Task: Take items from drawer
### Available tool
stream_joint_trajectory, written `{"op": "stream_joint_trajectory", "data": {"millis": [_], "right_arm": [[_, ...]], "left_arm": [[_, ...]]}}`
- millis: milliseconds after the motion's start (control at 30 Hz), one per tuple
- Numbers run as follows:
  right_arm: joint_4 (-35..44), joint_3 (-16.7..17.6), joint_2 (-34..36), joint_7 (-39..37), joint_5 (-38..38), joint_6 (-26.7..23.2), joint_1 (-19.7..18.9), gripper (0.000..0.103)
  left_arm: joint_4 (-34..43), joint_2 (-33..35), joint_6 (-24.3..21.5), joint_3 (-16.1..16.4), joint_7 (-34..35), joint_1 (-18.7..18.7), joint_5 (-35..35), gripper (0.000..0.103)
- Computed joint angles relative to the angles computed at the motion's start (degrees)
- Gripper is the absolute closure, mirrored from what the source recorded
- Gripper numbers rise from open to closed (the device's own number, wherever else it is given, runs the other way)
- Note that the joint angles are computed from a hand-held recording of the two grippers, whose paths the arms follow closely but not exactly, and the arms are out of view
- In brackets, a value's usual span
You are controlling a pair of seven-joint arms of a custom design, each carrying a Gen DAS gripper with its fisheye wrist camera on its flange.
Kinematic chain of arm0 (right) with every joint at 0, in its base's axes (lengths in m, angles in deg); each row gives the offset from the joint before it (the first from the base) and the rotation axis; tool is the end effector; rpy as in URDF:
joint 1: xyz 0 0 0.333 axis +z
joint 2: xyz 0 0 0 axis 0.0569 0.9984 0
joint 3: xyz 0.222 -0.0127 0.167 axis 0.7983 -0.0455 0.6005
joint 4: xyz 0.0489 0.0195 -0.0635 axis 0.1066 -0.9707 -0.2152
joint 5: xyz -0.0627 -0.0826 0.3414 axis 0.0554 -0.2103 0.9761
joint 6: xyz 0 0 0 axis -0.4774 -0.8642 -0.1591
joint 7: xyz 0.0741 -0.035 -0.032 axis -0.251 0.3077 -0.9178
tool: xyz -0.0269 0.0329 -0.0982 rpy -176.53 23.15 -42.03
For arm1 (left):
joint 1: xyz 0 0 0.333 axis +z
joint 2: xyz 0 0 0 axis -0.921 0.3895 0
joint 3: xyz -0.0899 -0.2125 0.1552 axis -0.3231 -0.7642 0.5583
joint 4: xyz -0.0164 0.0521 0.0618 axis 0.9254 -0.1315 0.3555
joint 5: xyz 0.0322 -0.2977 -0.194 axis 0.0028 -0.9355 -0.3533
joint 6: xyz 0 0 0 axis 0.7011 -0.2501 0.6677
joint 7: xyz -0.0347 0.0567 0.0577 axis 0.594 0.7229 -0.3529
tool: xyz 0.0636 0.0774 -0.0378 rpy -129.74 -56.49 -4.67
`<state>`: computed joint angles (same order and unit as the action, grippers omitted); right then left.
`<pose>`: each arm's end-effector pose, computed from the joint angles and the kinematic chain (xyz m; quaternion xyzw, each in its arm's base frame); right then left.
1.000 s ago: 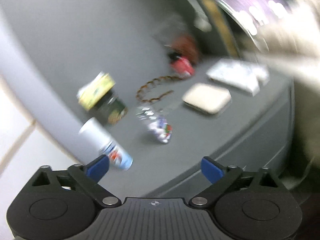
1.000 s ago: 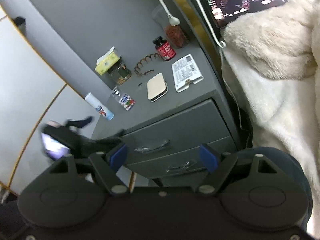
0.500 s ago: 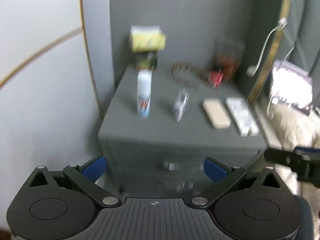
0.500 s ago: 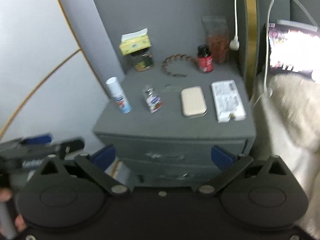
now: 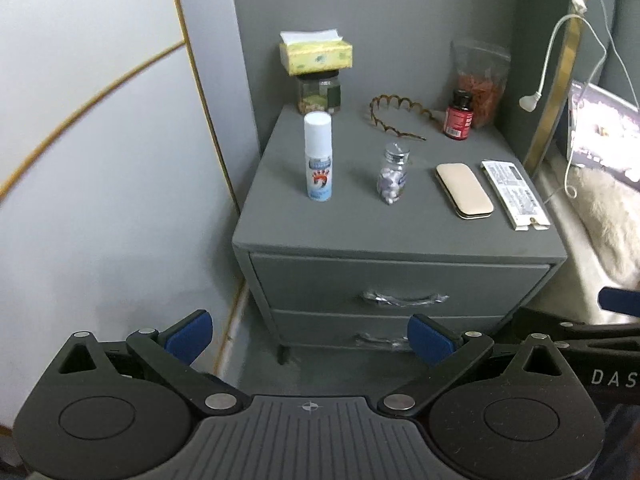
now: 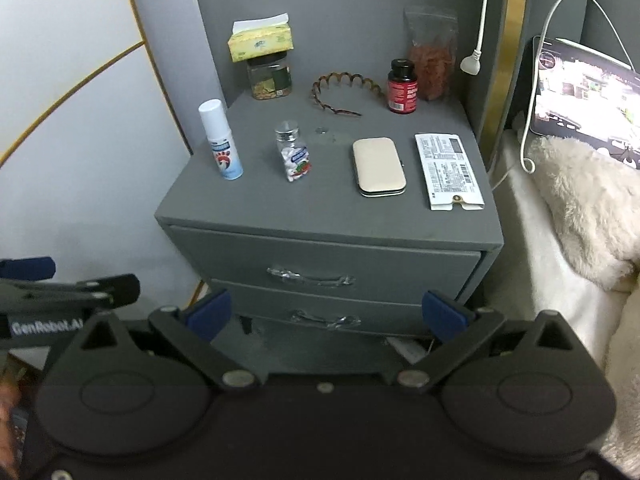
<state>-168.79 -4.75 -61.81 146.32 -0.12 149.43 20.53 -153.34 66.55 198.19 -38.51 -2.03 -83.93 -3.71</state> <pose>0.4605 0.2448 0.5241 -0.5161 0.7859 -0.2439 0.2377 0.5438 -0.3016 0.5507 -0.5351 0.7748 -0.2514 0.2240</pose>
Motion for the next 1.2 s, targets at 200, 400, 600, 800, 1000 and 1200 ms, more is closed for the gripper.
{"op": "stream_joint_trajectory", "data": {"millis": [200, 400, 600, 800, 1000, 1200], "right_arm": [[-0.8, 0.0, -0.5, 0.2, 1.0, 1.2, -0.1, 0.000], [-0.6, 0.1, -0.2, 0.2, 1.3, 2.0, -0.1, 0.000], [-0.3, 0.1, 0.1, -0.1, 1.7, 1.9, 0.1, 0.000], [-0.3, 0.1, 0.0, -0.1, 1.6, 1.8, 0.3, 0.000], [-0.3, 0.2, -0.1, -0.2, 1.8, 1.8, 0.2, 0.000], [-0.2, 0.3, -0.2, 0.0, 1.8, 1.6, 0.1, 0.000]], "left_arm": [[-0.5, -0.4, 0.7, 0.4, -1.1, -0.4, 2.9, 0.000], [-0.6, -0.5, 0.7, 0.4, -1.5, -0.4, 4.3, 0.000], [-0.7, -0.7, 0.6, 0.5, -1.8, -0.4, 5.0, 0.000], [-0.8, -0.7, 0.7, 0.4, -1.7, -0.4, 5.0, 0.000], [-0.7, -0.7, 0.7, 0.4, -1.6, -0.4, 5.0, 0.000], [-0.7, -0.7, 0.7, 0.4, -1.5, -0.4, 5.0, 0.000]]}}
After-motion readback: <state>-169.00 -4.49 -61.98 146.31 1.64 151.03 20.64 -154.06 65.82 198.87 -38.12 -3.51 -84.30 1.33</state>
